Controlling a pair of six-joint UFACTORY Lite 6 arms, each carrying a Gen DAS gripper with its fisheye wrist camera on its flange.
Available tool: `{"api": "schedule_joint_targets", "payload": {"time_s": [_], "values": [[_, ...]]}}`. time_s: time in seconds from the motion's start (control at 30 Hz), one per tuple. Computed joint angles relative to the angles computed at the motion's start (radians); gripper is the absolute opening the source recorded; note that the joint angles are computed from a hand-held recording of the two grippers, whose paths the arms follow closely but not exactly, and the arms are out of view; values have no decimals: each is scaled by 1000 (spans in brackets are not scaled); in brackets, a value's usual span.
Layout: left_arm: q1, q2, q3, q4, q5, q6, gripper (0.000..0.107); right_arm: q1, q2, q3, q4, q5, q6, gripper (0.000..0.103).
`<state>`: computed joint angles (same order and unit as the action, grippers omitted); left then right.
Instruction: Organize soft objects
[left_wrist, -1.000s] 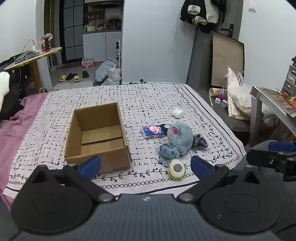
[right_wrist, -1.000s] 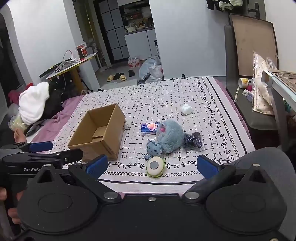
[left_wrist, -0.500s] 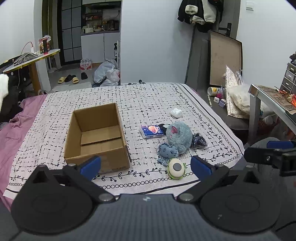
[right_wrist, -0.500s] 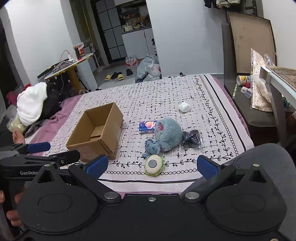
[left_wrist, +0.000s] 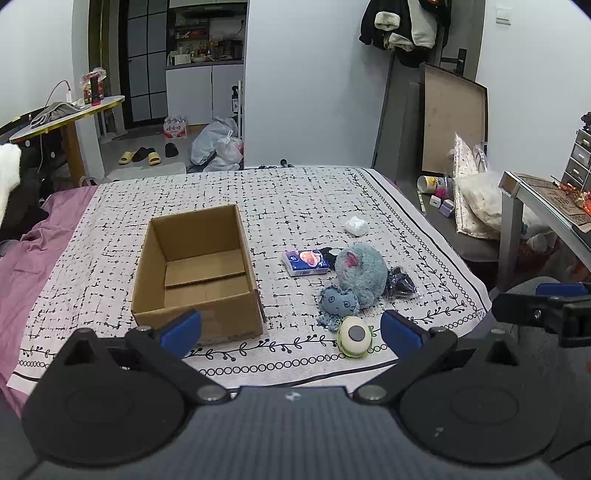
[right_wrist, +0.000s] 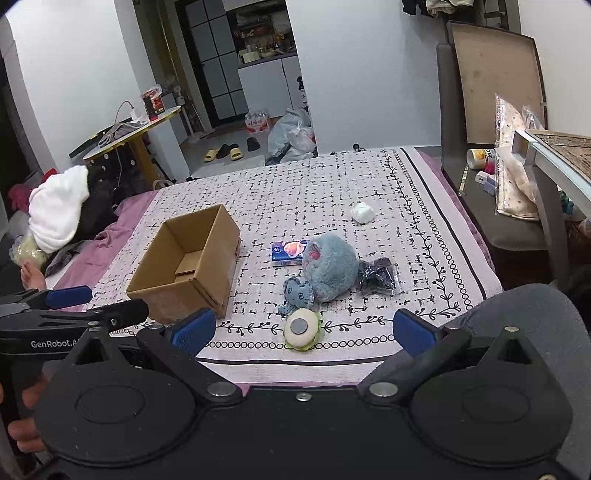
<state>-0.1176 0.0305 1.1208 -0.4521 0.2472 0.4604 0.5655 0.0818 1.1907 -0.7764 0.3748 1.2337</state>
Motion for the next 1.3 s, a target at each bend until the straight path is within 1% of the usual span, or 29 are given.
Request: {"api": "schedule_joint_targets", "payload": {"time_s": [0.07,0.3,0.67,0.8,1.2,1.3], "values": [[5,-2,-3,-19,1,22,102,6,4,8,-2,9,2,103],[2,-1,-1,-10,1,9,102,7,8,9,-7,10,4,103],[14,-12,-5,-74,6,67,102,9,7,13,-16,14,5,103],[13,-11,-3,-69,6,60,102,8,15,23,-5,16,-7,103],[3,-6,-1,-95,-1,78,102,8,20,18,-49,2,35,103],[-4,9,-1,-57,-15,43,102,-3,14,5,-49,-17,38,103]]}}
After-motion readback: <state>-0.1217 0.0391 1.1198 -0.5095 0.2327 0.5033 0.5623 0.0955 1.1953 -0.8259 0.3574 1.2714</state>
